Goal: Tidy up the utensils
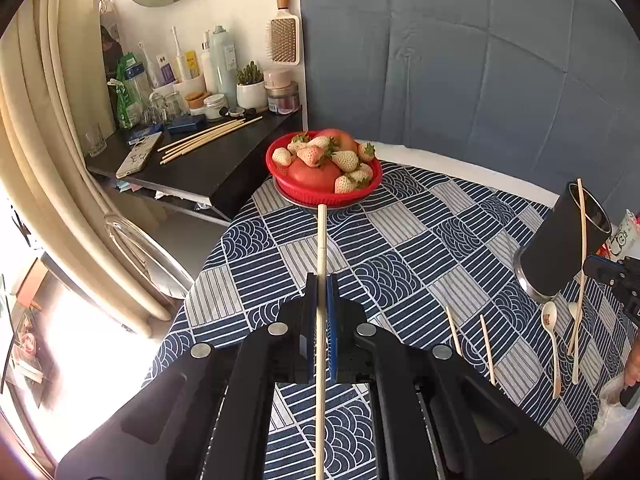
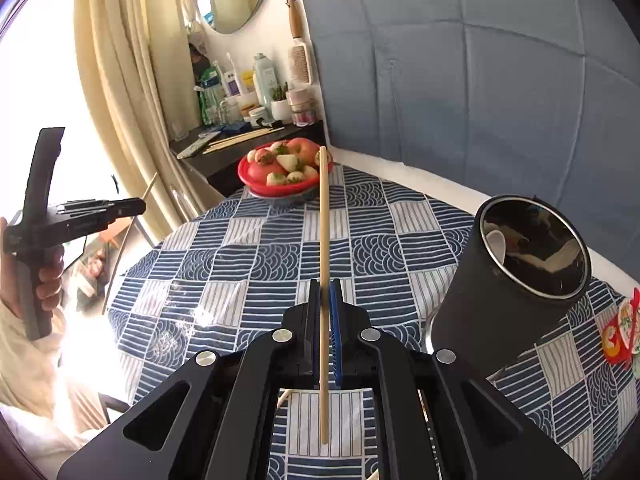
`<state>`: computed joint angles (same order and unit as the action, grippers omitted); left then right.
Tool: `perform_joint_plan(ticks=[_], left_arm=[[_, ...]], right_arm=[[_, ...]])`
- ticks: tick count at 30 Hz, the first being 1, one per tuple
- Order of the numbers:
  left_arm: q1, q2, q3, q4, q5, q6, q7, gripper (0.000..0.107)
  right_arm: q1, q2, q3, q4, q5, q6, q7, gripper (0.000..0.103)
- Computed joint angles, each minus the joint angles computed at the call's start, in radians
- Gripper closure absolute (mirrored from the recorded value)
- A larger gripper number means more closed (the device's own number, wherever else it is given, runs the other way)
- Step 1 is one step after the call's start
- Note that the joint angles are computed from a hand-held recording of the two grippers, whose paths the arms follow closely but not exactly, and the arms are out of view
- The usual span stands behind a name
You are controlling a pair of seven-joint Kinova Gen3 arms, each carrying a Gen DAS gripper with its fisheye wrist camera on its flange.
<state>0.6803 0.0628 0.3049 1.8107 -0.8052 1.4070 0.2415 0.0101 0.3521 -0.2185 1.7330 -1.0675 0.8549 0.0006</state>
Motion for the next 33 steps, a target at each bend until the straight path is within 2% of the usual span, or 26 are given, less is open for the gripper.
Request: perform_joint_plan(ticks=[7, 13, 18, 27, 33], left_arm=[[0.005, 0.033, -0.009, -0.086, -0.083, 0.022, -0.086, 0.103], [0.023, 0.082, -0.040, -0.166, -0.144, -0.002, -0.151, 0.103], [0.033, 0.114, -0.070, -0.219, -0.168, -0.038, -0.185, 0.103], [0.077, 0.214, -0.132, -0.371, -0.193, -0.039, -0.302, 0.103], [0.101, 0.254, -0.177, -0.457, -0.207, -0.085, -0.378, 0.103]], right_arm=[[0.020, -0.010, -0.006, -0.020, -0.071, 0.011, 0.052, 0.098], [0.040, -0.005, 0.006, -0.060, -0.128, 0.059, 0.079, 0.098], [0.067, 0.007, 0.018, -0.104, -0.167, 0.117, 0.101, 0.098], [0.112, 0.031, 0.033, -0.169, -0.231, 0.160, 0.148, 0.098], [0.148, 0.063, 0.031, -0.205, -0.261, 0.191, 0.172, 0.098]])
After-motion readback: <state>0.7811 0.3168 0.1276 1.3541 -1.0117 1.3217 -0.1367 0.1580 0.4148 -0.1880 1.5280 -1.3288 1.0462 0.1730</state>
